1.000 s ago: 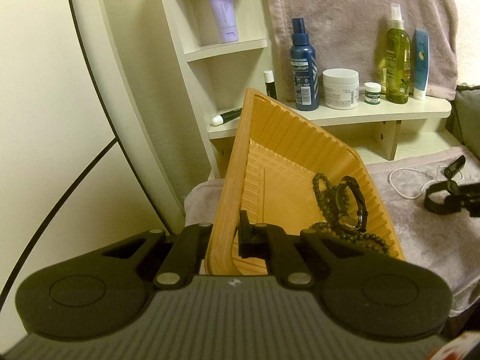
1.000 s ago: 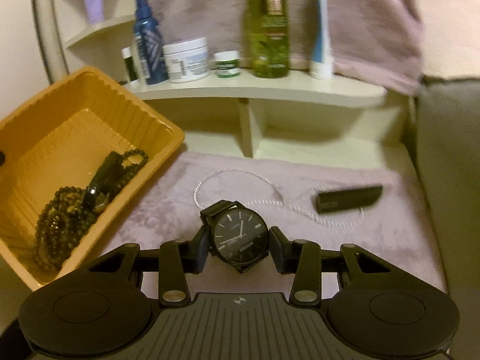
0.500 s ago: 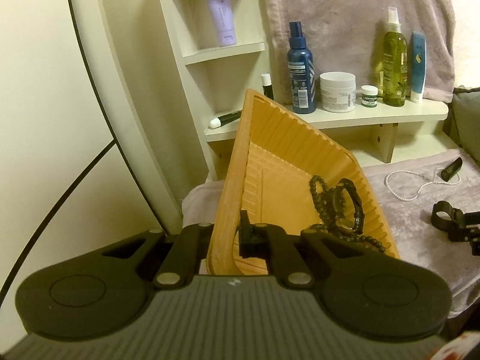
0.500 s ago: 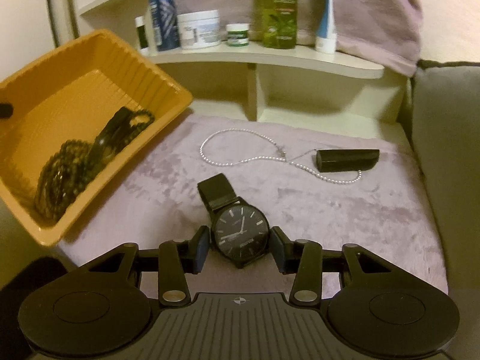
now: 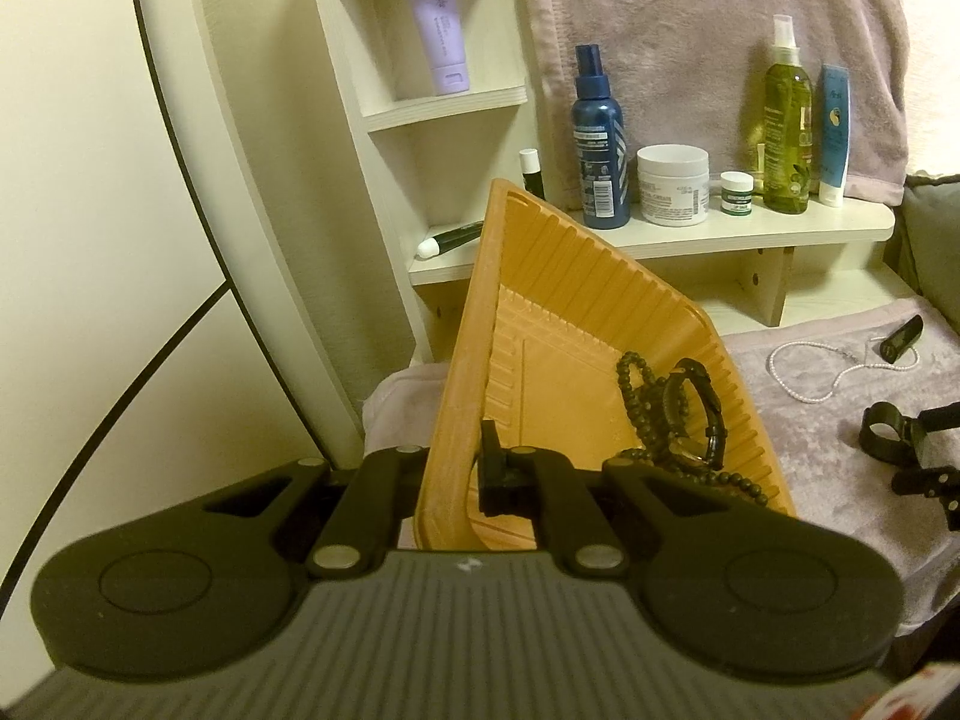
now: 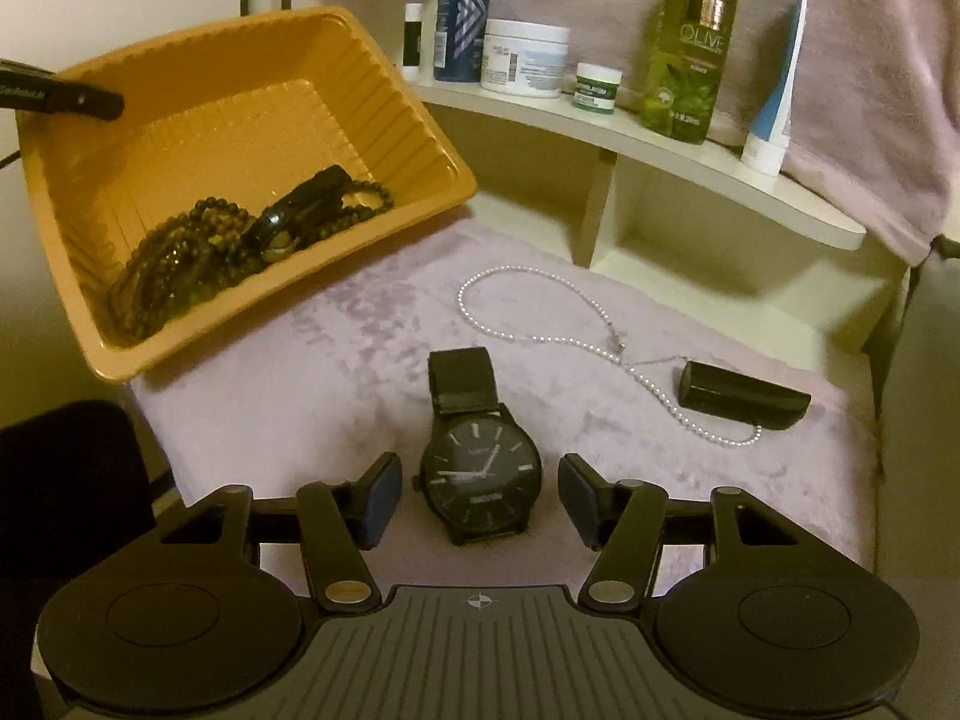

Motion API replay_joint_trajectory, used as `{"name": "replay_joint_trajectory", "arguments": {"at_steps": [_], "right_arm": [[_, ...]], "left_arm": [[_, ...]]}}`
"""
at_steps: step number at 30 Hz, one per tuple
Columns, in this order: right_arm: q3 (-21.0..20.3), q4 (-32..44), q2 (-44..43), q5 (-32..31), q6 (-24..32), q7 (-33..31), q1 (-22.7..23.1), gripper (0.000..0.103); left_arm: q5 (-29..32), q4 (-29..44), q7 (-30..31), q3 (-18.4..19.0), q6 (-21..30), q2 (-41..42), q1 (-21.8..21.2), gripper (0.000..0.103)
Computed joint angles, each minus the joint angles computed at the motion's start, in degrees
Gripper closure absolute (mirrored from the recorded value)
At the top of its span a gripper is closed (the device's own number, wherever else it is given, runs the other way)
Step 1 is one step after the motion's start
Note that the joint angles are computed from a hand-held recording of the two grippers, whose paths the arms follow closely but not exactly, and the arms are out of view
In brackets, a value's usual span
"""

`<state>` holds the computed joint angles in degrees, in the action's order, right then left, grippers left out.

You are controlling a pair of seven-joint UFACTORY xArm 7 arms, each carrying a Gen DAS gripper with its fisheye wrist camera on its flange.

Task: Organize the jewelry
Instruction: 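Lift the black mesh-strap watch toward the orange tray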

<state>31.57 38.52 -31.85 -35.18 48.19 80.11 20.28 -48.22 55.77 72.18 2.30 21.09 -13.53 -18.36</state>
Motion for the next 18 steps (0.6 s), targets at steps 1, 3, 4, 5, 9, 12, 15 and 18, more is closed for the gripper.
{"name": "replay_joint_trajectory", "arguments": {"at_steps": [1,3,4,5,9,12,15,18], "right_arm": [[-0.3,-0.6,-0.6,0.0,-0.5,0.0,0.2,0.044],[-0.8,-1.4,-1.3,0.1,-1.6,-0.4,0.4,0.053],[-1.1,-1.8,-1.5,0.0,-2.5,-0.9,0.5,0.056],[-1.1,-1.8,-1.5,0.1,-2.8,-1.4,0.4,0.057],[-0.1,-0.8,-1.3,0.6,-1.8,-1.2,-0.4,0.058],[1.3,0.5,-1.1,0.2,-0.1,0.5,-1.3,0.058],[2.3,1.8,-1.1,-0.7,1.3,2.6,-2.1,0.058],[2.6,3.1,-0.8,-1.7,2.1,3.9,-2.7,0.058]], "left_arm": [[0.0,0.0,0.0,0.0,0.0,0.0,0.0,0.097],[0.1,0.0,-0.1,-0.1,-0.1,0.0,0.0,0.097],[0.2,0.0,-0.1,-0.1,-0.1,0.0,0.0,0.097],[0.2,0.0,-0.2,-0.1,0.0,0.0,0.1,0.097],[0.4,-0.1,-0.4,-0.2,-0.1,-0.2,0.0,0.097],[0.4,-0.1,-0.4,-0.1,-0.1,-0.1,-0.1,0.097],[0.4,-0.1,-0.4,0.0,0.0,-0.2,-0.1,0.097],[0.5,-0.2,-0.5,-0.1,0.0,-0.3,-0.1,0.097]]}}
